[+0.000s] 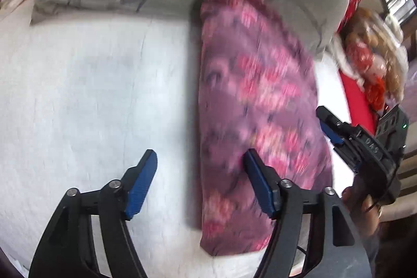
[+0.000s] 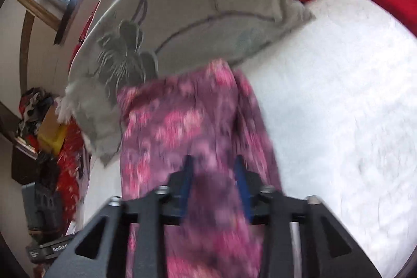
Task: Fold small clothes
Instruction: 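Fold the shirt lengthwise with both grippers and release it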
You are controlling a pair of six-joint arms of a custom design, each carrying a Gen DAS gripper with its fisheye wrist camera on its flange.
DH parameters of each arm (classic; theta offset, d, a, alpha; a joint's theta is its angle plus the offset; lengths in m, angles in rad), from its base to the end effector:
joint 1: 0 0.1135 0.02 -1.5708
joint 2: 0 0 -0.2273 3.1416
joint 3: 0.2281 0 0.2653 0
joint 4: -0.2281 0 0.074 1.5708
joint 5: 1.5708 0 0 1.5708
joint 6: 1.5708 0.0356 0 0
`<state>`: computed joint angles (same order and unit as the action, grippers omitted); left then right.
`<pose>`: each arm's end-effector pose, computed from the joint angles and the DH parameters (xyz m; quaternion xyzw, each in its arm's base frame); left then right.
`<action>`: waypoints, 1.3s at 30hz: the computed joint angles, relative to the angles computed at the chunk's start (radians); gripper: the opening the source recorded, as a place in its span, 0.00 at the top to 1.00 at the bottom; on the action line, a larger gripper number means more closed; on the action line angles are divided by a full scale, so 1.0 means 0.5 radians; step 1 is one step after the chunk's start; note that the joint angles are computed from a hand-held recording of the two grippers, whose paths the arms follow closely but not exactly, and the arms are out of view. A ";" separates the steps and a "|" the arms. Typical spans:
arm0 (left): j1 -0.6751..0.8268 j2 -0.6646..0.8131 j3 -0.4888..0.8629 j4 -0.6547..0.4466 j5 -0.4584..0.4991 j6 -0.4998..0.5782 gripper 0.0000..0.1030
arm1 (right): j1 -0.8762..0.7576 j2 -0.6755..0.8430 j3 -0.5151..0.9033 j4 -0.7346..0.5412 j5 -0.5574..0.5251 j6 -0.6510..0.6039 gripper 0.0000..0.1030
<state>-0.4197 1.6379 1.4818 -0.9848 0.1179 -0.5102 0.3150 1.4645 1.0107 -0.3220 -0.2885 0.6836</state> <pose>0.3137 -0.1446 0.2600 -0.0316 0.9749 -0.1469 0.1645 0.3122 0.1124 0.2044 0.1125 0.9072 0.2998 0.2729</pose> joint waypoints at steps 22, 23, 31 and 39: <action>-0.204 -0.050 -0.104 -0.137 -0.212 -0.118 0.32 | 0.083 -0.369 -0.279 -0.175 0.135 -0.127 0.94; -0.206 -0.053 -0.106 -0.137 -0.209 -0.121 0.32 | 0.072 -0.449 -0.332 -0.116 0.136 -0.120 0.94; -0.231 -0.015 -0.051 -0.192 -0.225 -0.122 0.32 | 0.047 -0.423 -0.459 -0.136 0.248 -0.116 0.93; -0.045 -0.126 0.083 -0.230 -0.077 -0.060 0.32 | 0.010 -0.414 -0.219 -0.131 0.275 -0.002 0.59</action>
